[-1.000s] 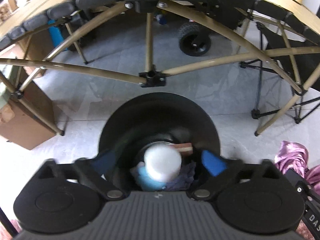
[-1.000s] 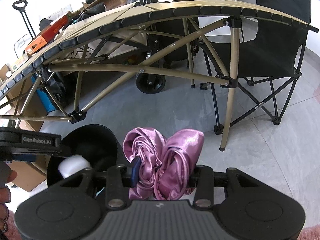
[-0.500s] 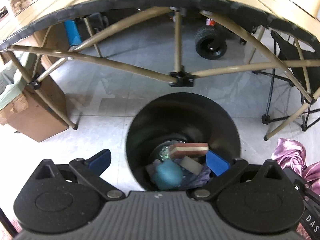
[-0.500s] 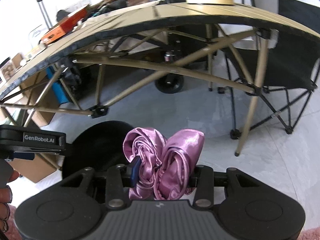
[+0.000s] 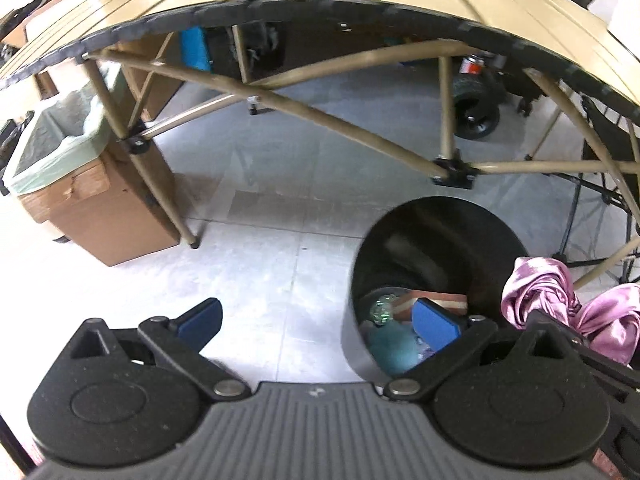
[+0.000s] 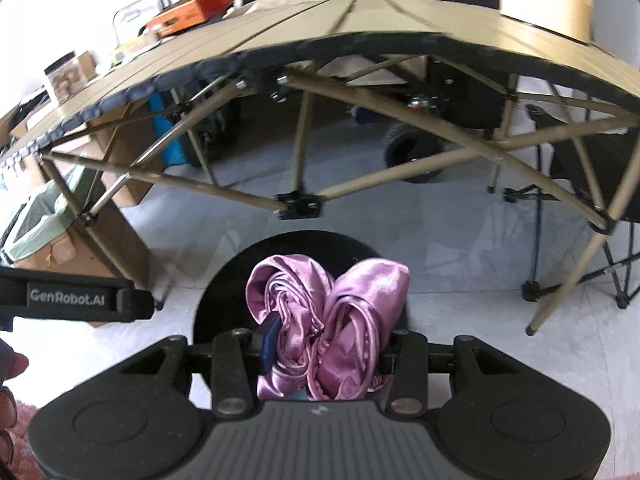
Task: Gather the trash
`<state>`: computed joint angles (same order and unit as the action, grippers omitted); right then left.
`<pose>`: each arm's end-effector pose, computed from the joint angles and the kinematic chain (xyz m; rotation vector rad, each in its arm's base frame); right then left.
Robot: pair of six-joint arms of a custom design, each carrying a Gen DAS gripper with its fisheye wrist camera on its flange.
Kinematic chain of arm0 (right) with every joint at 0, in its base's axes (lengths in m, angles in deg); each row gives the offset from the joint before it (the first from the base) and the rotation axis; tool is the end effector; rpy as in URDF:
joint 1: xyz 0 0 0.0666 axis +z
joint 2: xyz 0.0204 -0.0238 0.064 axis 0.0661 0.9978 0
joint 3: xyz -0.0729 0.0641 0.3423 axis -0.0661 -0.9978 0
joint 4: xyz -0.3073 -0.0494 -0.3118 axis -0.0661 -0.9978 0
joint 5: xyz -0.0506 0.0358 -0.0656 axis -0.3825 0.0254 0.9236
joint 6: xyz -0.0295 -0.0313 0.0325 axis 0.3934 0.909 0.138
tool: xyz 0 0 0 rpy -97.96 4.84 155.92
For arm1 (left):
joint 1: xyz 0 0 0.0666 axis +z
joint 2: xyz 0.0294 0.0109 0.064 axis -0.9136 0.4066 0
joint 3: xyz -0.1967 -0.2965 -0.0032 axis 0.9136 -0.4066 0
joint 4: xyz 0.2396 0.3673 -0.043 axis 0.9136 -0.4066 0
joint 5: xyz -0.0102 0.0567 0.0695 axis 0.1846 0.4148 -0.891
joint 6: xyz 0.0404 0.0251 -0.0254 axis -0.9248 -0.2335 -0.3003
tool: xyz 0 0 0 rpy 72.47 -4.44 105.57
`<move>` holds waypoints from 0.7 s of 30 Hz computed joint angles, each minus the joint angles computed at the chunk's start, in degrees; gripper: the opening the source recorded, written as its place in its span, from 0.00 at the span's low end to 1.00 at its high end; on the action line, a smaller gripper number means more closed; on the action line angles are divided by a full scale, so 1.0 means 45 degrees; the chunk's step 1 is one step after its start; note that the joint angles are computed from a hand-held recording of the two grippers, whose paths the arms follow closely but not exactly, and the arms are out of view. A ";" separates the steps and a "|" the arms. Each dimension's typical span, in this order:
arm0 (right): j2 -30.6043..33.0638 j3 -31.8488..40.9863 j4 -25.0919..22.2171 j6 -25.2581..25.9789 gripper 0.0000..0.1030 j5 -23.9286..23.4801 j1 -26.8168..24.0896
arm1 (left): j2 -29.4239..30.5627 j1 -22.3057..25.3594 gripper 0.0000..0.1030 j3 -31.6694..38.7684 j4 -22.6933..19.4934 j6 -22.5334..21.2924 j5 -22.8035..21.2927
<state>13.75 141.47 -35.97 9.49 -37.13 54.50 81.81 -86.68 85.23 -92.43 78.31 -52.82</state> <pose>0.3337 0.3775 0.3371 0.4381 2.4192 0.0697 0.4262 -0.1585 0.3635 0.3468 2.6260 -0.0488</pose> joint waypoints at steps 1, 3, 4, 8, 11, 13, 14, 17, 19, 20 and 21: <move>0.0151 0.0140 0.0074 0.0099 0.42 -0.0200 -0.0069 | -0.0010 0.0132 1.00 -0.0009 -0.0014 -0.0010 0.0001; 0.0354 0.0318 0.0279 0.0180 0.44 -0.0614 -0.0173 | -0.0063 0.0434 1.00 -0.0048 -0.0043 -0.0034 0.0064; 0.0459 0.0411 0.0324 0.0193 0.47 -0.0751 -0.0218 | -0.0093 0.0579 1.00 -0.0086 -0.0013 -0.0088 0.0109; 0.0943 0.0985 -0.0062 0.0230 0.63 -0.0659 -0.0287 | -0.0143 0.0947 1.00 -0.0172 0.0036 -0.0176 0.0107; 0.1128 0.1203 -0.0277 0.0171 0.91 -0.0598 -0.0361 | -0.0151 0.1148 1.00 -0.0197 -0.0043 -0.0155 0.0148; 0.1209 0.1305 -0.0358 0.0202 0.92 -0.0571 -0.0373 | -0.0204 0.1261 1.00 -0.0232 -0.0023 -0.0186 0.0206; 0.1281 0.1397 -0.0440 0.0245 0.95 -0.0591 -0.0382 | -0.0249 0.1297 1.00 -0.0260 0.0000 -0.0206 0.0246; 0.1348 0.1474 -0.0614 0.0322 1.00 -0.0634 -0.0377 | -0.0393 0.1325 1.00 -0.0343 0.0112 -0.0240 0.0306; 0.1284 0.1433 -0.0624 0.0316 1.00 -0.0722 -0.0374 | -0.0502 0.1308 1.00 -0.0394 0.0173 -0.0223 0.0394; 0.1216 0.1393 -0.0636 0.0266 1.00 -0.0705 -0.0351 | -0.0600 0.1317 1.00 -0.0446 0.0224 -0.0221 0.0506; 0.1118 0.1369 -0.0741 0.0170 1.00 -0.0621 -0.0304 | -0.0755 0.1329 1.00 -0.0528 0.0294 -0.0240 0.0639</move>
<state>18.78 147.63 -39.30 10.26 -39.92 53.13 78.41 -80.70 82.85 -91.11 77.23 -49.94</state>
